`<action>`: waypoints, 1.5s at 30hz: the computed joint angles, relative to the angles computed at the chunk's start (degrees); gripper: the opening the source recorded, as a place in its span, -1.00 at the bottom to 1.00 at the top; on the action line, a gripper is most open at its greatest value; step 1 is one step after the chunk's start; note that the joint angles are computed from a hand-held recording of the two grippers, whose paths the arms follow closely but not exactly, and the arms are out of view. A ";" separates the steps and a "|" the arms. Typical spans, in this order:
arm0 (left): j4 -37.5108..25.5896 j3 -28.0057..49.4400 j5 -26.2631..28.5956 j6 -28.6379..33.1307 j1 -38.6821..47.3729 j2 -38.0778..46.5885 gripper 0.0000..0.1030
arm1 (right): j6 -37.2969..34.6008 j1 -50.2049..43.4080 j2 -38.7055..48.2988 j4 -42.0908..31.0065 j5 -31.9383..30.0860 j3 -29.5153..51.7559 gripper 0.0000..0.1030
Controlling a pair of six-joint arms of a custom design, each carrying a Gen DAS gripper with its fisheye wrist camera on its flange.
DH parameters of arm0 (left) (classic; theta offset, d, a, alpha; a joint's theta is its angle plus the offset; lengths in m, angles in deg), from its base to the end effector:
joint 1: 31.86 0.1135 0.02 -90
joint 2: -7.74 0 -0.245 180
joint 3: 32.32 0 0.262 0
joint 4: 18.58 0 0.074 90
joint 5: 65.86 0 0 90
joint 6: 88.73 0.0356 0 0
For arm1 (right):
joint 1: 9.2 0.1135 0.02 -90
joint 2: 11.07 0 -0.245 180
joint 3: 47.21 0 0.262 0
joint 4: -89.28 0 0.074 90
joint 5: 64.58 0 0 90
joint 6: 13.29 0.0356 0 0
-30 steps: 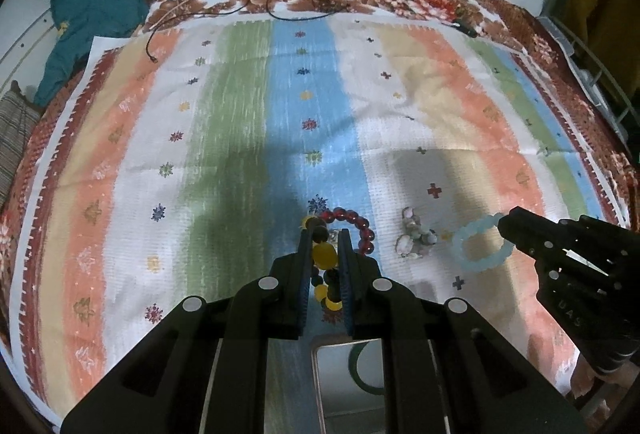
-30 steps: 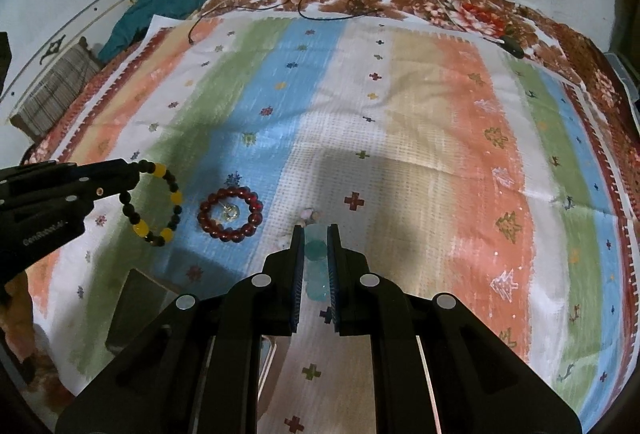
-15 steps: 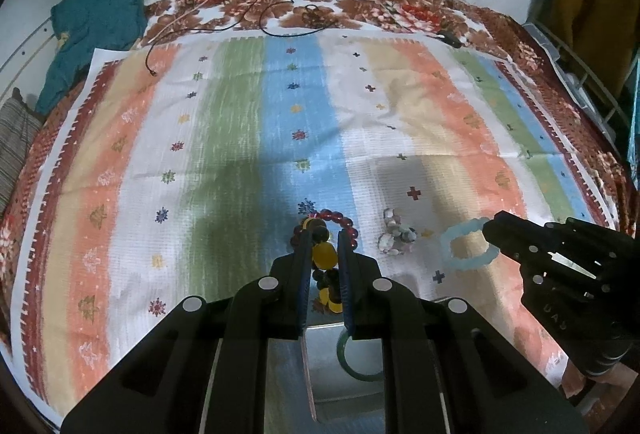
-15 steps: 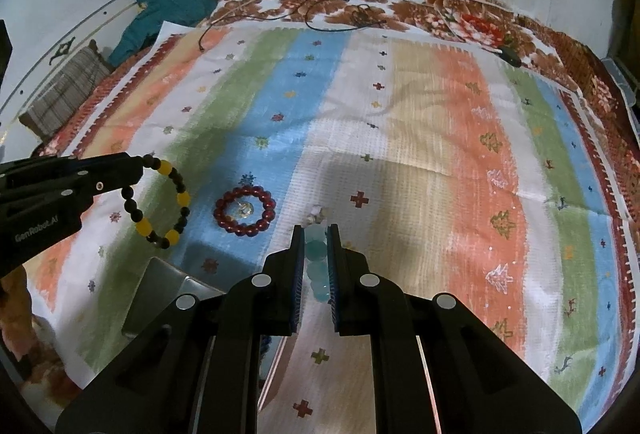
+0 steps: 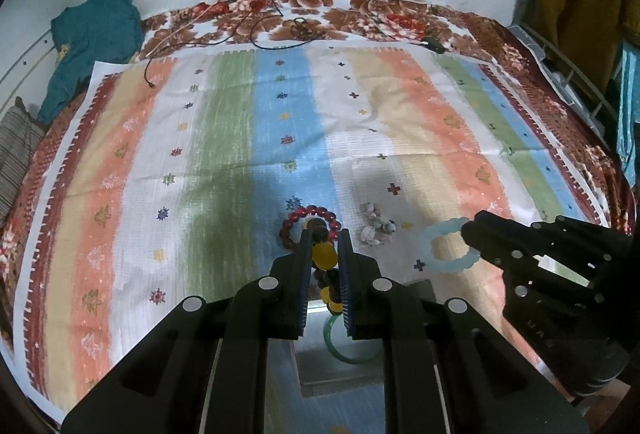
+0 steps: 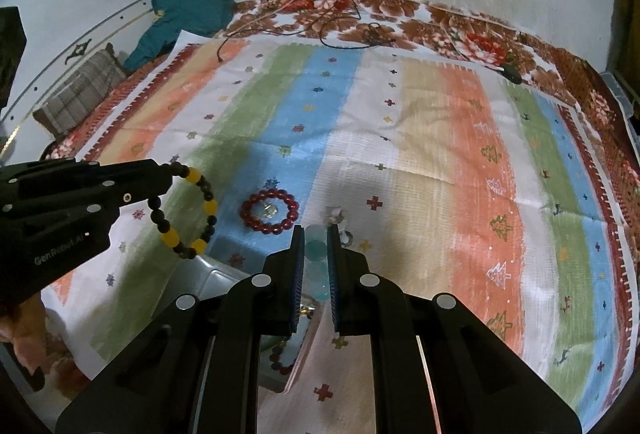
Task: Organize jewelry
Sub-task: 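Lift the black-yellow bracelet with the left gripper while the right lifts the light blue bracelet toward the box, then lower both bracelets into the tin box and open both grippers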
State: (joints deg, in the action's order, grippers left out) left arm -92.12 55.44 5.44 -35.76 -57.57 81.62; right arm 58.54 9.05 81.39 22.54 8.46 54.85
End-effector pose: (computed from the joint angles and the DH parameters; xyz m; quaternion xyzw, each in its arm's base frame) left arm 0.2399 -0.1028 0.3188 -0.1362 0.9435 -0.0005 0.3021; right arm 0.3267 0.1187 0.3112 -0.3361 0.8881 0.1416 0.2797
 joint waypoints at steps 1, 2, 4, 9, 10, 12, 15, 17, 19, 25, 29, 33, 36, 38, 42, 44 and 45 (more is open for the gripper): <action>-0.30 0.02 -0.47 -0.44 -0.66 -0.20 -0.76 | -0.02 0.09 -0.54 -0.09 -0.05 -0.37 -0.76; -0.50 -0.02 -0.72 -0.90 -1.20 -0.52 -0.76 | -0.16 0.15 -1.37 -0.20 -0.23 -1.04 -0.76; -0.74 -0.11 -0.72 -1.85 -1.74 -1.14 -0.76 | -0.25 0.26 -2.22 -0.34 -0.42 -1.70 -0.76; -1.55 -0.82 -1.39 -4.19 -3.81 -3.37 -0.76 | -0.30 0.09 -4.98 -0.76 -1.40 -3.85 -0.76; -1.68 -1.07 -1.55 -4.65 -4.29 -3.87 -0.76 | -0.31 0.08 -5.52 -0.82 -1.52 -4.35 -0.76; -1.64 -2.26 -1.13 -5.78 -4.85 -5.62 -0.76 | -0.43 -0.02 -6.73 -1.09 -1.83 -5.38 -0.76; -1.57 -4.15 -0.13 -7.39 -5.02 -7.69 -0.76 | -0.66 -0.13 -8.29 -1.43 -2.21 -6.77 -0.76; -2.19 -4.62 -0.61 -8.12 -5.71 -8.47 -0.76 | -0.70 -0.30 -9.17 -1.63 -2.40 -7.64 -0.76; -2.76 -4.96 -1.22 -9.22 -6.87 -9.02 -0.76 | -0.79 -0.47 -9.93 -1.91 -2.68 -8.48 -0.76; -4.50 -4.39 -3.95 -11.43 -10.50 -7.87 -0.76 | -0.51 -0.69 -11.35 -2.42 -2.98 -10.05 -0.76; -5.15 -4.09 -5.00 -12.74 -11.46 -6.92 -0.76 | 0.54 -0.85 -10.21 -2.86 -1.40 -9.70 -0.74; -5.94 -3.88 -5.06 -13.38 -10.53 -6.14 -0.75 | 1.33 -2.01 -9.32 -2.32 -0.86 -9.14 -0.28; -6.13 -4.18 -4.81 -13.35 -9.86 -6.44 -0.71 | 1.27 -2.51 -8.74 -2.44 -1.19 -8.66 -0.27; -6.23 -4.33 -4.81 -13.12 -9.47 -6.52 -0.64 | 1.37 -2.52 -8.22 -2.55 -0.92 -8.32 -0.27; -6.61 -4.47 -5.13 -13.37 -8.82 -6.40 -0.43 | 1.43 -2.23 -6.83 -2.54 0.05 -7.57 -0.14; -6.56 -4.72 -4.85 -13.00 -7.90 -6.47 -0.35 | 1.63 -2.26 -6.10 -2.43 0.36 -7.15 -0.10; -6.59 -4.84 -4.74 -12.85 -7.39 -6.44 -0.27 | 1.80 -2.18 -5.61 -2.30 0.71 -6.87 -0.07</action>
State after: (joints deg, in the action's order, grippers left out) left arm -98.71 50.60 0.70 -48.61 -64.96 75.17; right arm 60.34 6.87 75.78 20.24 9.17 47.98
